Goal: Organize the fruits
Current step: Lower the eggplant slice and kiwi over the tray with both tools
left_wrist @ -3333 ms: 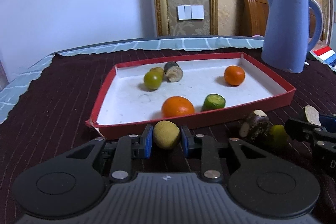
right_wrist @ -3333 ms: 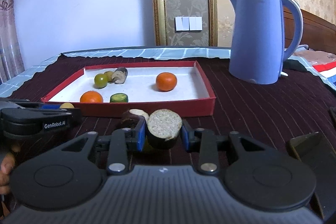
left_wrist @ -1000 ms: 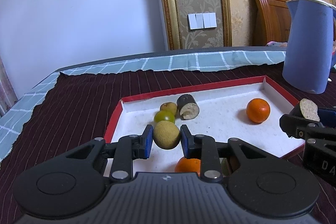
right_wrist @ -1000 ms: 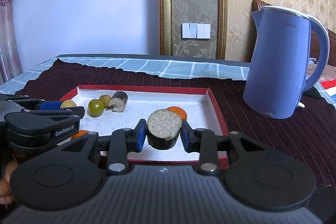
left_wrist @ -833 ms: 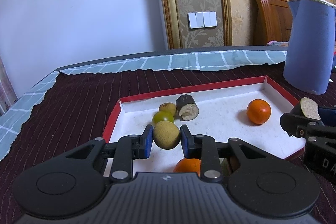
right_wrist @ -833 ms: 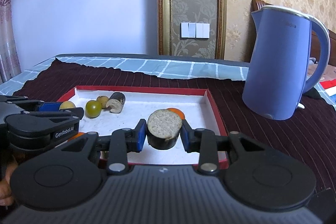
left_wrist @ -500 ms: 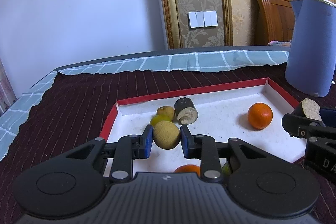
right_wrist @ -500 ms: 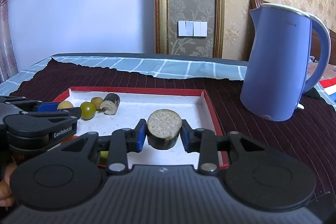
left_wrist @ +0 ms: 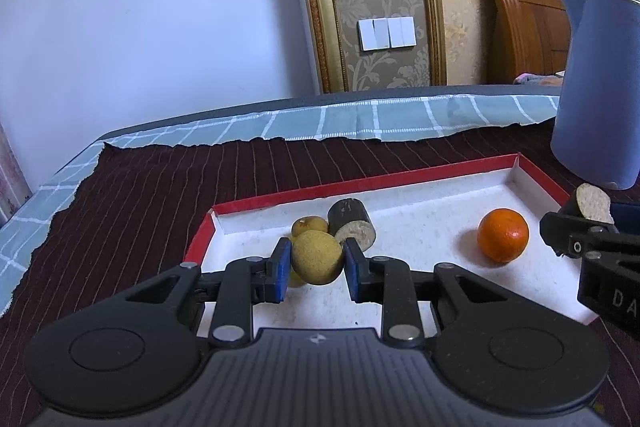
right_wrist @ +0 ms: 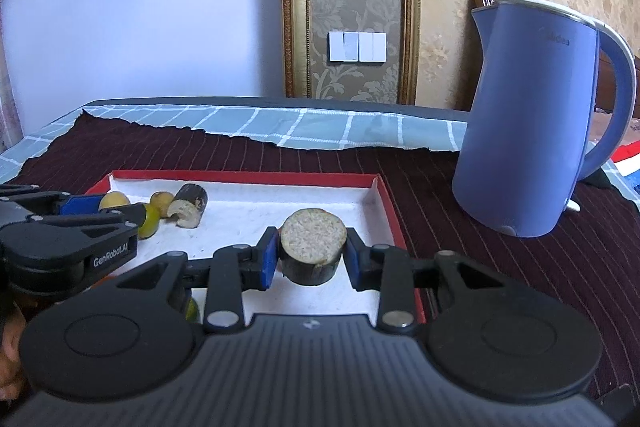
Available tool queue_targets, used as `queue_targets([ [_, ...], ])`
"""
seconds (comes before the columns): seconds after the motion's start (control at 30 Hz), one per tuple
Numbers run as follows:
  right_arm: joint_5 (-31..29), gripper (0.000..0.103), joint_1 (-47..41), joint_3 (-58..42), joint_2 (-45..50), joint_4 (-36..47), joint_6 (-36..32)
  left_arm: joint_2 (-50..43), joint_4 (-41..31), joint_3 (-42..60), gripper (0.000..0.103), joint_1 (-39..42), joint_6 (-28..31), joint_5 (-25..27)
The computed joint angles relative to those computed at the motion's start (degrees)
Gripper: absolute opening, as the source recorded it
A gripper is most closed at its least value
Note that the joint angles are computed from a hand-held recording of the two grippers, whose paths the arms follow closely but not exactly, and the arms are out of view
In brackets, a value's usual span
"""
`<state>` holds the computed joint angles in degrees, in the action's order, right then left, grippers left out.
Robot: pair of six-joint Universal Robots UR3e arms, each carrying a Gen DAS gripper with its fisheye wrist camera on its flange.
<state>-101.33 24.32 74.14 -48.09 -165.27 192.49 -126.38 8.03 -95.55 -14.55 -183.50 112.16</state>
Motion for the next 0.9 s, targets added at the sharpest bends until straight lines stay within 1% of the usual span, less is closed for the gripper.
queue_targets([
  [0.3, 0.63, 0.032, -1.42, -5.44, 3.04, 4.21, 0.68, -2.48, -4.19, 5.19, 0.027, -0.2, -0.3, -0.17],
  [0.47, 0.41, 0.032, -2.15, -9.45, 5.59, 6.89, 0.7, -4.37, -4.66, 7.87, 0.027, -0.43, 0.65, 0.38],
  [0.9, 0.92, 0.032, -3.55, -18.8, 11.47, 12.76, 2.16, -8.05, -9.04, 14.92, 0.027, -0.65, 1.14, 0.51],
])
